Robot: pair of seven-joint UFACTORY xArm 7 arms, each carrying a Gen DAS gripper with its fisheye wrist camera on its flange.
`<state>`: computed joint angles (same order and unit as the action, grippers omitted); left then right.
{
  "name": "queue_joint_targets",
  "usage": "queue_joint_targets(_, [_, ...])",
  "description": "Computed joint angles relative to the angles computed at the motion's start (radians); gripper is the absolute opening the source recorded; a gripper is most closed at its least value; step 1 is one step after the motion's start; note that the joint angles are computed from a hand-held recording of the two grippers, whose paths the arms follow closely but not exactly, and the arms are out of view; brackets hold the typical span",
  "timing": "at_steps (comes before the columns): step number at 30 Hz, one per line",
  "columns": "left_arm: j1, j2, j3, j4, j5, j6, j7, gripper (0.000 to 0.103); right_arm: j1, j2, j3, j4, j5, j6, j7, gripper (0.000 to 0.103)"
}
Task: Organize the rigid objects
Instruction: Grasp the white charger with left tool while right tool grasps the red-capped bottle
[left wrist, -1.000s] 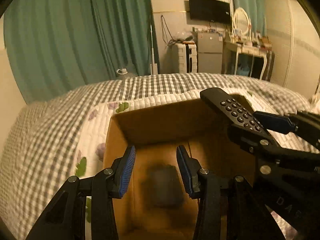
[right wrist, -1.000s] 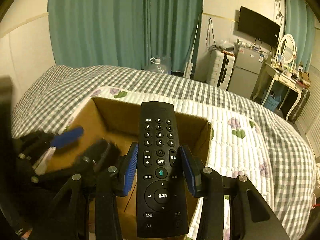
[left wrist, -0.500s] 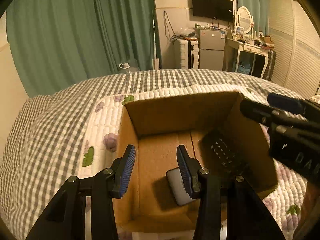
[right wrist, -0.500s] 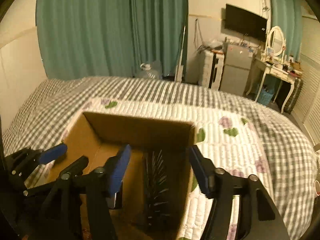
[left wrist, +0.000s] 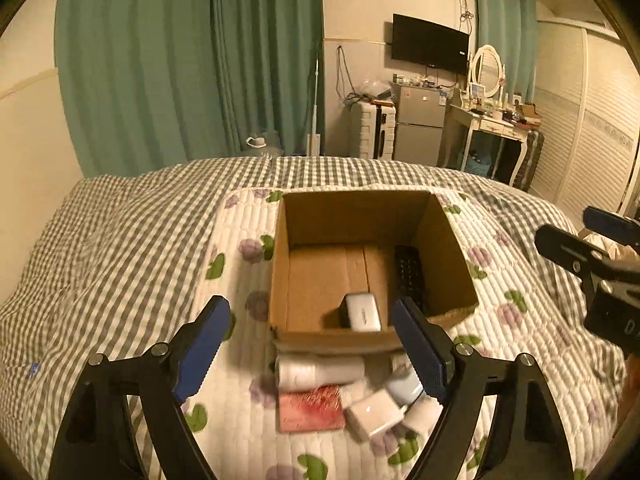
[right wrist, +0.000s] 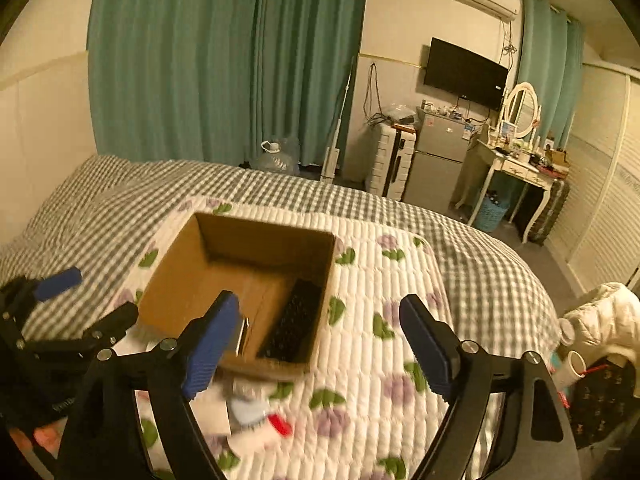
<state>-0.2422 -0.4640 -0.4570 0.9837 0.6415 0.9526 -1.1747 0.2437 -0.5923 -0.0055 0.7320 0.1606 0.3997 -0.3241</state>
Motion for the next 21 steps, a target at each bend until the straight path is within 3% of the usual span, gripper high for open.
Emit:
queue_joint_targets(4, [-0.023,-0.053,-0.001,-0.067,-0.028,0.01,-0.001,0.088,-0.013,-0.087,0.016,-0.088,-0.011,0.029,0.026,0.093])
queue_joint_targets(9, [-0.038,-0.12,0.002,-0.201,-0.103,-0.032,-0.059,0.088,-0.031,-0.109,0.049,-0.181,-0.045,0.047,0.065,0.093])
queue_joint_targets(18, [-0.025,-0.085,-0.015,-0.296,-0.103,-0.086,-0.113,0.088,-0.019,0.086,0.074,-0.21,-0.055,0.061,0.158,0.092])
queue_joint_targets(21, [-0.025,-0.066,-0.012,-0.303,-0.091,-0.104,-0.134,0.088,-0.019,0.177,0.083,-0.206,-0.056,0.047,0.198,0.083])
